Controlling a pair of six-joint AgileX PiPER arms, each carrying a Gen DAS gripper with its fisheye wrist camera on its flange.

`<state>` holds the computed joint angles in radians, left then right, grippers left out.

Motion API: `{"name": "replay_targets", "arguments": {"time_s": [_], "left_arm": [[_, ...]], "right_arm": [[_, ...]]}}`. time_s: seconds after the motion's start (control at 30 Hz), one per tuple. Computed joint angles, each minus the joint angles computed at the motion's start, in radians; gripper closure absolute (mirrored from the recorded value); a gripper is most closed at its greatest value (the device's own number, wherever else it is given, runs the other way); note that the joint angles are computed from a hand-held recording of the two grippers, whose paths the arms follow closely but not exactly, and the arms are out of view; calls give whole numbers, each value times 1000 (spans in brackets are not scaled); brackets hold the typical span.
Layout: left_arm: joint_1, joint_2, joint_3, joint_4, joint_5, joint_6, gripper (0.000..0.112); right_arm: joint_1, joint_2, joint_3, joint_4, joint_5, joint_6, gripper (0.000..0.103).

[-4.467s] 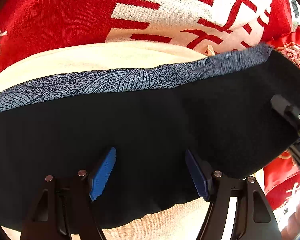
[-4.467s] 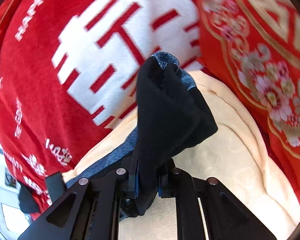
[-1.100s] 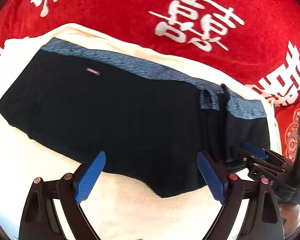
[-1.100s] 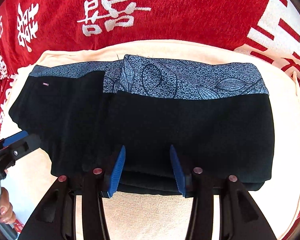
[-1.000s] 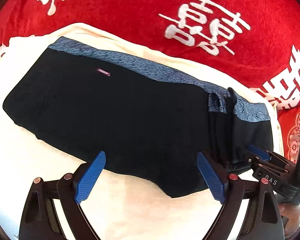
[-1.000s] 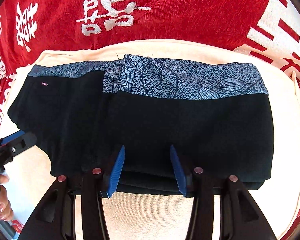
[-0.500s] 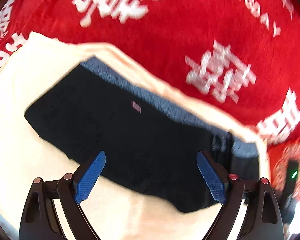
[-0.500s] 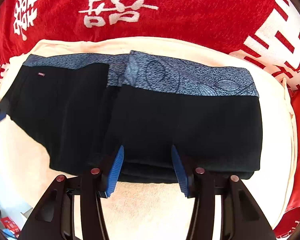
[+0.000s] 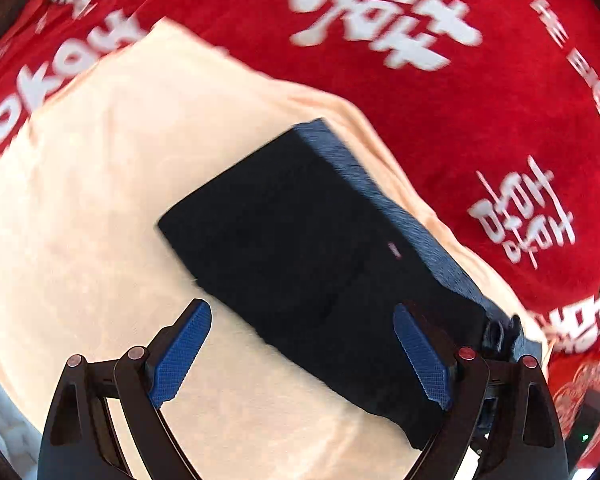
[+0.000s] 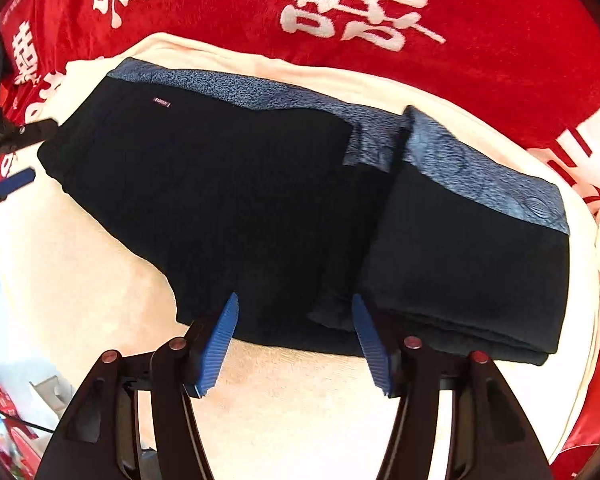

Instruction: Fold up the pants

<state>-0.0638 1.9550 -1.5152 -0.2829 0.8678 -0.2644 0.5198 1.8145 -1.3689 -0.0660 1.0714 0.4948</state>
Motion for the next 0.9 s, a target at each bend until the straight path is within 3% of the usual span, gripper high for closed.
{"name": "replay_targets", "arguments": {"time_s": [0.13, 0.33, 0.9], "left_arm": [[58, 41, 12, -87, 36, 32, 20], [-28, 78, -57, 186, 125, -124, 20], [-27, 47, -42, 168, 113, -96, 20]], "right_arm": [[-17, 37, -17, 19, -3, -24, 32], [1, 49, -40, 5, 27, -23, 29], [39, 74, -148, 67, 66, -48, 29]]}}
